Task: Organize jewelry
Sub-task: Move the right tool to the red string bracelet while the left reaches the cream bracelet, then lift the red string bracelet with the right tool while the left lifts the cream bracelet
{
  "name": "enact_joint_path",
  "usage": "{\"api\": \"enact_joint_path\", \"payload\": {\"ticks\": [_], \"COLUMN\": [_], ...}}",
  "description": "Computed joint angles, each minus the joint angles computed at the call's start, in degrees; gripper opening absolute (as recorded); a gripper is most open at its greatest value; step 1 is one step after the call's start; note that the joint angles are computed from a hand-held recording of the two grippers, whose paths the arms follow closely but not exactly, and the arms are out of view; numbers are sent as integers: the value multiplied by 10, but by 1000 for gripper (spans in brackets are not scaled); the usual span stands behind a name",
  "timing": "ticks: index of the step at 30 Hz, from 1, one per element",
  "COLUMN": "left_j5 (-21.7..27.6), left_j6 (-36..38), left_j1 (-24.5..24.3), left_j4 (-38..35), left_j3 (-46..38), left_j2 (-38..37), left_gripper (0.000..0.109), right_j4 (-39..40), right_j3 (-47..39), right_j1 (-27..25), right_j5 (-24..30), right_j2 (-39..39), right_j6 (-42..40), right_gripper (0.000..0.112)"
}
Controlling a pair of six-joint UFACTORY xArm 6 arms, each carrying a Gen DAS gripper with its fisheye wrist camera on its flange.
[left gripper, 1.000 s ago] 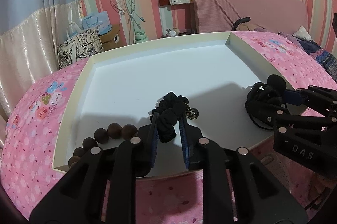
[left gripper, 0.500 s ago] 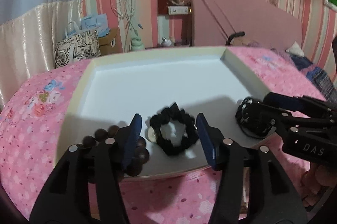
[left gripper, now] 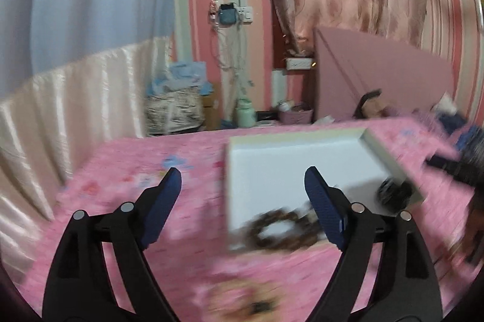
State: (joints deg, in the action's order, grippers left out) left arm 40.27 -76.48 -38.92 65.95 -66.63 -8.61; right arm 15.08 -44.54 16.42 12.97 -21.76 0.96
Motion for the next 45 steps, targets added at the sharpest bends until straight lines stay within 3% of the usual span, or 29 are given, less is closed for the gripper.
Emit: {"api": "enact_joint_path", "payload": {"ticks": [6, 10, 14, 18, 22, 25, 31, 34, 36, 38, 40, 41, 42, 45], "left_j5": [-14, -96, -72, -85, -95, -87, -82, -79, -81, -89, -96, -97, -98, -99], "left_j6": [-40, -66, -85, -59, -30, -8, 13, 14, 16, 21, 27, 27, 28, 30], "left_j1": [19, 69, 60, 64, 58, 47, 37, 35, 37, 43, 48, 49, 49, 49], "left_j4": [24, -21, 17, -22, -55, -70, -88, -90, -97, -107, -117, -118, -118, -117], "left_j3": [149, 192, 181, 188, 186, 178, 175, 175, 178, 182, 184, 184, 184, 185], "left_j2": [-104, -113, -99, -100, -93, -82, -75, -74, -75, -76, -76, -76, -75, -76], "left_gripper": [83, 83, 85, 85, 88, 90, 90, 90, 90, 90, 90, 90, 90, 90], "right_j4": [-60, -109, -99, -55, -138, -153, -81, -99, -120, -106, -110, -119, -131, -82], "right_j3": [2, 0, 1, 39, 117, 164, 190, 193, 188, 177, 170, 163, 158, 141], "right_j1": [-14, -20, -15, 7, 10, -6, -13, 6, 11, 5, 3, 6, 6, -8], "right_j5": [-3, 6, 18, 45, 66, 121, 191, 204, 216, 232, 240, 241, 243, 225], "right_j2": [-8, -12, -30, -87, -181, -248, -285, -273, -258, -240, -227, -217, -213, -201], "right_j6": [45, 74, 60, 30, 80, 85, 6, 2, 13, 3, 5, 8, 15, -12], "right_gripper": [60, 60, 60, 60, 60, 60, 60, 59, 52, 37, 32, 15, 7, 8]}}
